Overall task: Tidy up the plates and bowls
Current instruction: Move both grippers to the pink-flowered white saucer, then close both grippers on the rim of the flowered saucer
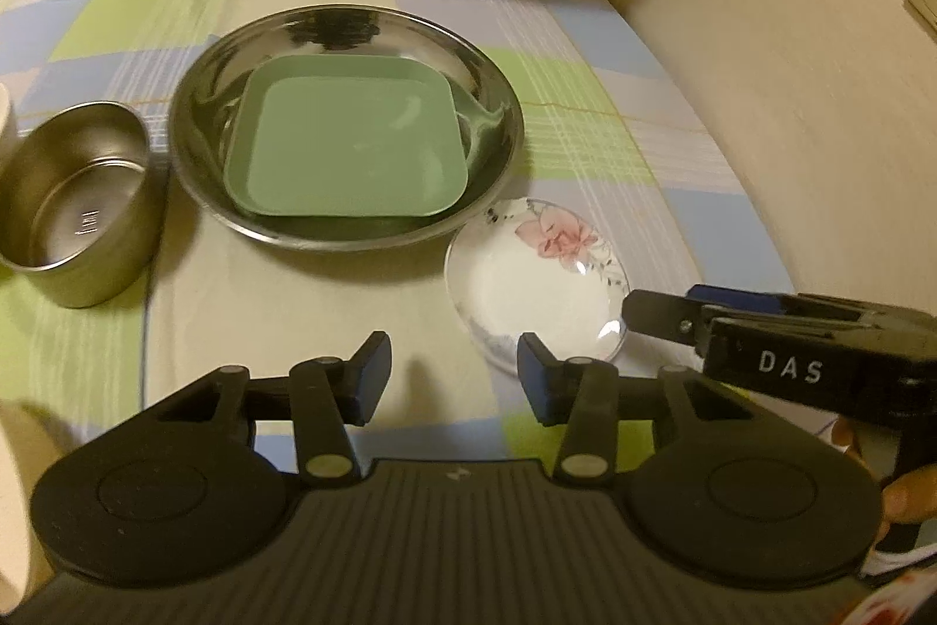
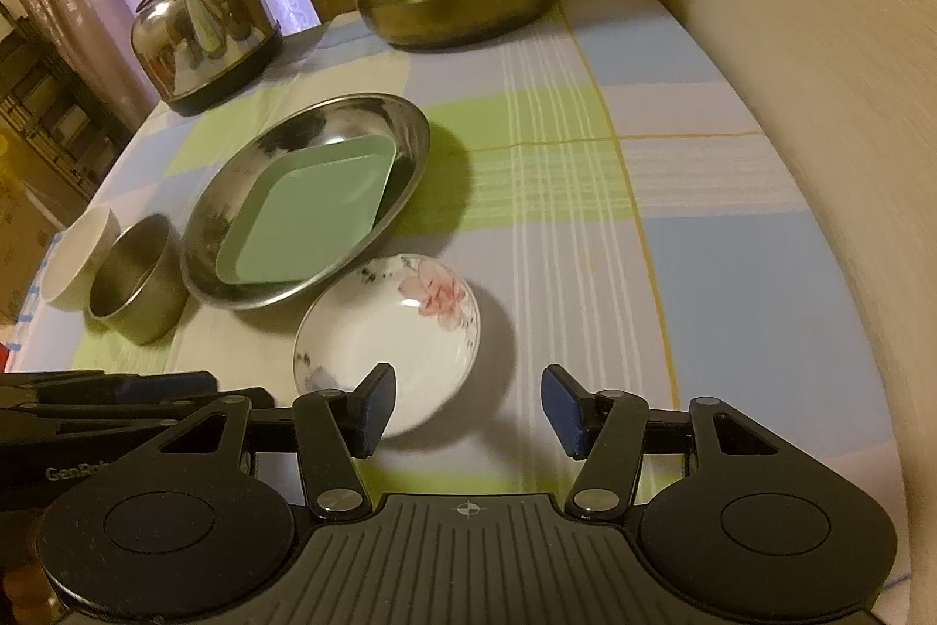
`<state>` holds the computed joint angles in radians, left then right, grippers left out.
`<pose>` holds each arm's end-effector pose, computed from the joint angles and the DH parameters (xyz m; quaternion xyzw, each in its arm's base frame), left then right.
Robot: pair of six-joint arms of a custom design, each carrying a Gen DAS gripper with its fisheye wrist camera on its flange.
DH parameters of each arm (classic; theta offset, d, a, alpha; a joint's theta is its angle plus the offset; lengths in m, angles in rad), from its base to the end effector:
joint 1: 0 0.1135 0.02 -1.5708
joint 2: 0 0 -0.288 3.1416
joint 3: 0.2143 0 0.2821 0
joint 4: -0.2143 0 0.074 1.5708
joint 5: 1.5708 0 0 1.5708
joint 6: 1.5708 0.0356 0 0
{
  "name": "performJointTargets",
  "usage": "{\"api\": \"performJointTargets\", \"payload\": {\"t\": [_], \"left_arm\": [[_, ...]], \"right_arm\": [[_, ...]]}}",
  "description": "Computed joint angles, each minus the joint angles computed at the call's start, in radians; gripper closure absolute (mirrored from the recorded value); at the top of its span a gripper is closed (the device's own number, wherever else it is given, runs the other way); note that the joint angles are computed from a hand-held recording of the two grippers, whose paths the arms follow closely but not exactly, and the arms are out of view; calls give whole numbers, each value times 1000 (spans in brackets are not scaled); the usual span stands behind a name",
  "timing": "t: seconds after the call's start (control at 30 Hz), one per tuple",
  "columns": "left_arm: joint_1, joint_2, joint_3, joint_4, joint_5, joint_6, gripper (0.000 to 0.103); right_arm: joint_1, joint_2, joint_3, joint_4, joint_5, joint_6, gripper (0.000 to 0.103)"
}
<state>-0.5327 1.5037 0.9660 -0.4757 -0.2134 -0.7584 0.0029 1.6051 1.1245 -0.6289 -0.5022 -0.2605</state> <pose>0.2844 -0.1589 0.2189 -0.1368 0.9466 -0.0828 0.2801 0.3488 0.0181 0.2329 -0.1801 0.9274 0.2114 0.2507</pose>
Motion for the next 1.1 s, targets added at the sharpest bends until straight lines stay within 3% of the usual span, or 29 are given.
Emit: {"api": "performJointTargets", "payload": {"t": [0.47,0.87,1.1], "left_arm": [[52,119,70,31,40,42,72],[76,153,82,38,89,43,89],[81,157,85,37,95,49,92]], "right_arm": [[22,121,72,32,-9,6,76],[35,154,88,31,-12,1,90],[37,151,78,38,0,-6,97]]}}
